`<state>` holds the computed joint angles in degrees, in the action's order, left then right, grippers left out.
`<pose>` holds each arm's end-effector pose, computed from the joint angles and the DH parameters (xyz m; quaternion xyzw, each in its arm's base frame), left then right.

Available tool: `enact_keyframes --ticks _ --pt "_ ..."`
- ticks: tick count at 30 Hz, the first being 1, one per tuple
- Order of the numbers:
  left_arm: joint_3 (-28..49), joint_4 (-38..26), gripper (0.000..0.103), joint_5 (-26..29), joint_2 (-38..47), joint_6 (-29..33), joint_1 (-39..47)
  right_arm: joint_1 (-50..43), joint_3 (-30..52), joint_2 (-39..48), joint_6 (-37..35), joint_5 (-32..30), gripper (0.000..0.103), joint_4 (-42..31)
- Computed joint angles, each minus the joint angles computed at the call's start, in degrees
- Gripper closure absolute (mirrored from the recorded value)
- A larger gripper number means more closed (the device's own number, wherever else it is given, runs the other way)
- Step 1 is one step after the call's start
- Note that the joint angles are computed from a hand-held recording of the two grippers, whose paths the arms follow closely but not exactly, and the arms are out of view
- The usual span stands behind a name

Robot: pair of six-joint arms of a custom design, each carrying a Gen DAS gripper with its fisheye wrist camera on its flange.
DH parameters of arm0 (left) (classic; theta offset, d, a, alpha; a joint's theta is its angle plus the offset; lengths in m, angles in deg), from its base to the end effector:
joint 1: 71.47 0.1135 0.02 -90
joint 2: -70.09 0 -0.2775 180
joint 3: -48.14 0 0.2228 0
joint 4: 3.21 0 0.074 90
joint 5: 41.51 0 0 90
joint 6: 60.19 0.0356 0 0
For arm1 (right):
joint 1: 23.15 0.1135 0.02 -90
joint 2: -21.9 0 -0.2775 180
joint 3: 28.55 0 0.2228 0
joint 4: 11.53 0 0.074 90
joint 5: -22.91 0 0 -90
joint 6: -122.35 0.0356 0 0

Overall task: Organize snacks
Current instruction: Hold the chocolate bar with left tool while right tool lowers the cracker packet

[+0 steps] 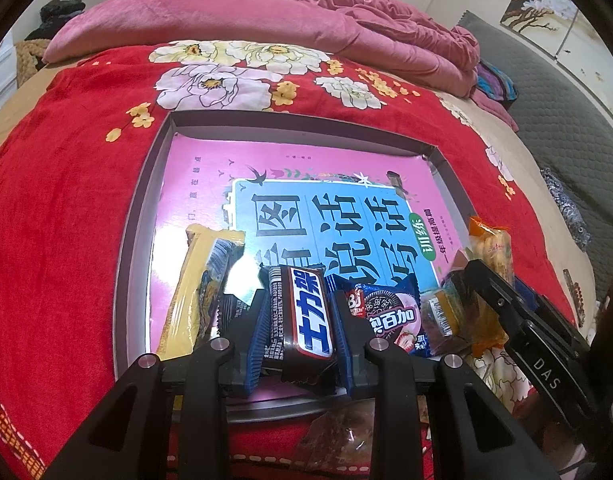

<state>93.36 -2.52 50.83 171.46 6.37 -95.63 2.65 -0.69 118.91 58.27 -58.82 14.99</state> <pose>0.2375 -0.1081 0.1103 0.0121 0.9547 -0.1376 0.2637 0.1945 0.0883 0.1067 0.0299 0.9134 0.1153 0.3893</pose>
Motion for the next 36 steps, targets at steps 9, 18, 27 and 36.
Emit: enact_keyframes --ticks 9,18,27,36 --pt "-0.2 0.0 0.071 0.3 -0.1 0.0 0.3 -0.9 -1.5 -2.2 0.9 0.7 0.054 -0.8" --pt "-0.6 0.0 0.071 0.2 -0.4 0.0 0.4 -1.1 -4.5 -6.2 1.1 0.3 0.051 -1.3" --pt "-1.4 0.3 0.071 -1.0 -1.2 0.2 0.5 0.6 -6.1 -7.8 0.1 0.4 0.054 -1.6" --pt "-1.2 -0.4 0.070 -1.3 -1.4 -0.2 0.6 1.4 -4.6 -3.1 -1.2 0.0 0.055 2.3"
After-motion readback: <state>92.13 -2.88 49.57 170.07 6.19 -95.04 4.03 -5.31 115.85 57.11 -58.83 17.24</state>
